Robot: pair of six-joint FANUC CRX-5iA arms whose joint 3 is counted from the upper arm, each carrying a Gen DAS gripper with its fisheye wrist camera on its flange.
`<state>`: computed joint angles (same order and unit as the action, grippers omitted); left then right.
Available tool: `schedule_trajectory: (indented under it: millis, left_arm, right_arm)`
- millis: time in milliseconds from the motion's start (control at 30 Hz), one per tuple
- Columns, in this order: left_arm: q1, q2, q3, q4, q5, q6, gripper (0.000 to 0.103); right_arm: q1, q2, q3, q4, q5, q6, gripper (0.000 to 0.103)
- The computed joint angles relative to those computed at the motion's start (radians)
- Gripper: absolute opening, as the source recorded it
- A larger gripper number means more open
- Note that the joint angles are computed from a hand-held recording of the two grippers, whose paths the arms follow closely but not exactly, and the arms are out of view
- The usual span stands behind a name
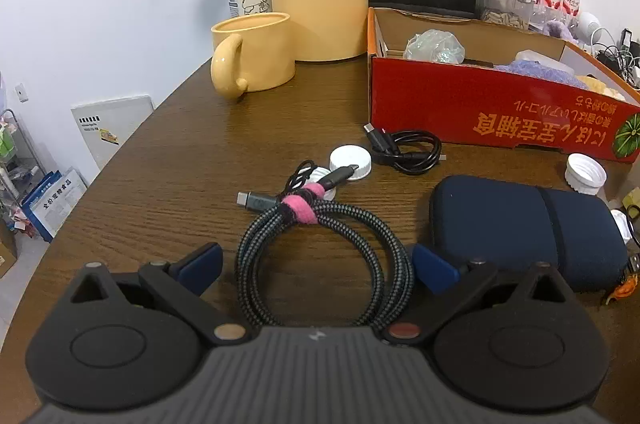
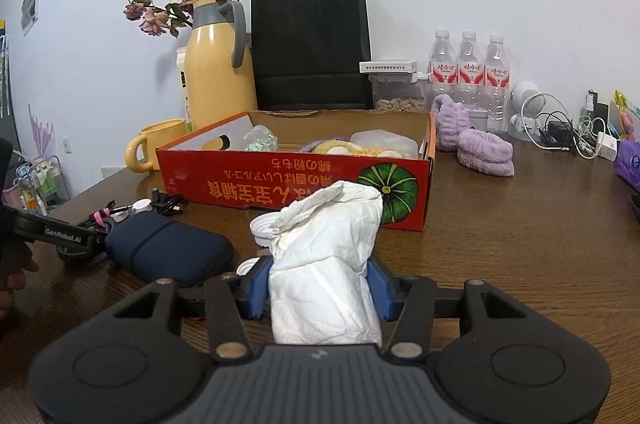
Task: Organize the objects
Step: 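Lift the braided cable with the left gripper while the right holds the tissue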
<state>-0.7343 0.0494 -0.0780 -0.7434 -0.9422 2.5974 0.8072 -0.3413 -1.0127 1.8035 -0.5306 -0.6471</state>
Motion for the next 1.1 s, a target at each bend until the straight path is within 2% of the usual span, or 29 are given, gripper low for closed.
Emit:
schedule_trajectory:
  millis: [167,300,533,733,767,800,833,1100]
  left_arm:
    - [0.027,-0.009,-0.019,0.026,0.044,0.020,0.103]
    - [0.014,-0.006,-0.013,0.000,0.009,0.074,0.103]
    - [-0.011,-0.002,-0.012,-0.028,0.010,0.091,0.103]
    - [-0.031,0.012,0.004,-0.045,-0.023,0.139,0.103]
    - [-0.034,0.011,0.003,-0.047,-0.025,0.145,0.101]
    - [-0.039,0.009,0.002,-0.053,-0.026,0.154,0.093]
    - [-0.047,0.005,0.000,-0.065,-0.026,0.167,0.091]
    - [-0.108,0.005,0.005,-0.132,-0.064,0.246,0.088]
  right_arm:
    - [0.002,0.001,0.001,-0.007,-0.001,0.004,0.050]
    - [0.004,0.002,0.002,-0.017,-0.001,0.009,0.050]
    - [0.002,0.004,0.004,-0.018,-0.001,0.009,0.050]
    - [0.004,0.005,0.004,-0.021,-0.003,0.011,0.050]
    - [0.005,0.005,0.003,-0.020,-0.004,0.009,0.050]
    - [0.001,0.004,0.003,-0.016,0.000,0.008,0.050]
    - [0.000,0.004,0.003,-0.014,-0.001,0.008,0.050]
    - [0.006,0.001,-0.001,-0.007,-0.018,0.001,0.050]
